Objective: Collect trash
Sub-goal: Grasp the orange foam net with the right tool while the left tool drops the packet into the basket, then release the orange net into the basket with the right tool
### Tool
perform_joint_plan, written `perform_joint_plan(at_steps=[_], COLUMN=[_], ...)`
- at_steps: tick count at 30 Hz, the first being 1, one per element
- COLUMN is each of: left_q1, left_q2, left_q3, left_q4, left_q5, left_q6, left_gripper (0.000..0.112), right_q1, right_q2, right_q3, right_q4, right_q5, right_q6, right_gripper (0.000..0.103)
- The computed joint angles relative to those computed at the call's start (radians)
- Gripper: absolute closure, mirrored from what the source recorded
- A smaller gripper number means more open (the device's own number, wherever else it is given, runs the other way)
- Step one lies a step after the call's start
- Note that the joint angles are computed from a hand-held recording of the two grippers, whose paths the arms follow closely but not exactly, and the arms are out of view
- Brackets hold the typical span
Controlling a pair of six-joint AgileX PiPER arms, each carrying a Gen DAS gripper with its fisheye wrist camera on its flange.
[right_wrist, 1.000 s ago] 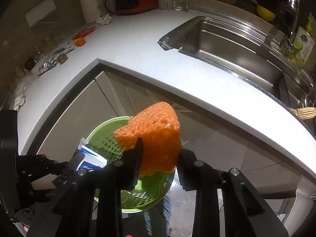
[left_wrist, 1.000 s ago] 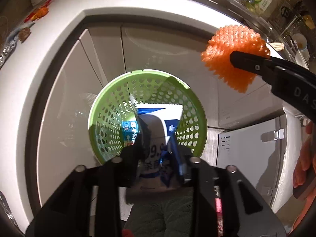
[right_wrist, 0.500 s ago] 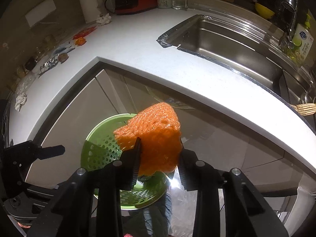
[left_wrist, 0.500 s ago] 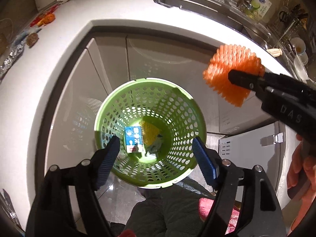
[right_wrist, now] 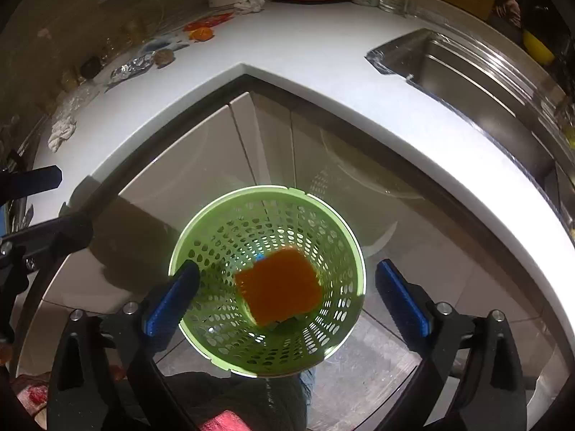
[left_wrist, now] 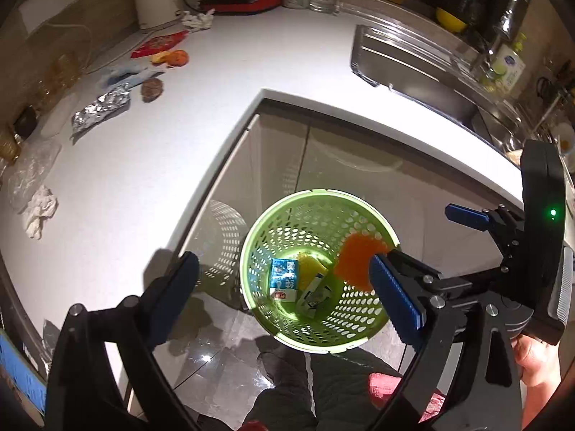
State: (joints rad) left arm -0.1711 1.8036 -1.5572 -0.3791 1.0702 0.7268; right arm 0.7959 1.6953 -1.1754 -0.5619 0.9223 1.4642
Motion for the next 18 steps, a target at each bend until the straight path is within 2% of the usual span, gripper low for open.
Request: perform_joint_plan(at_steps=[5,10,14,18], left_q1=[0.027,0.057,0.083,0.119], left_q2=[0.036,0.090,0.173,0.301], left_q3=[-0.074,-0.196,-0.361,-0.606], left_q4=[0.011,0.031,0.085,0.151], left_q5=[0.004,0.010,0.016,0.051], left_q6=[-0.065,-0.169,-0.300,-0.454], left_gripper=[0.021,0.020,0.019,0.017], right_q1=[-0.050,-0.132,-0.216,-0.293], right_q2=[0.001,0.027,0.096,0.199], right_q3=[-0.059,-0.184,-0.354,-0.558], right_q4=[0.006,0.018,0.066,0.169], right_q5=[-0.001,-0.012,-0.029,-0.042], right_q6=[-0.095,-0.262,-0.478,-0.721], right_gripper=[0.003,0.003,0.003,0.003])
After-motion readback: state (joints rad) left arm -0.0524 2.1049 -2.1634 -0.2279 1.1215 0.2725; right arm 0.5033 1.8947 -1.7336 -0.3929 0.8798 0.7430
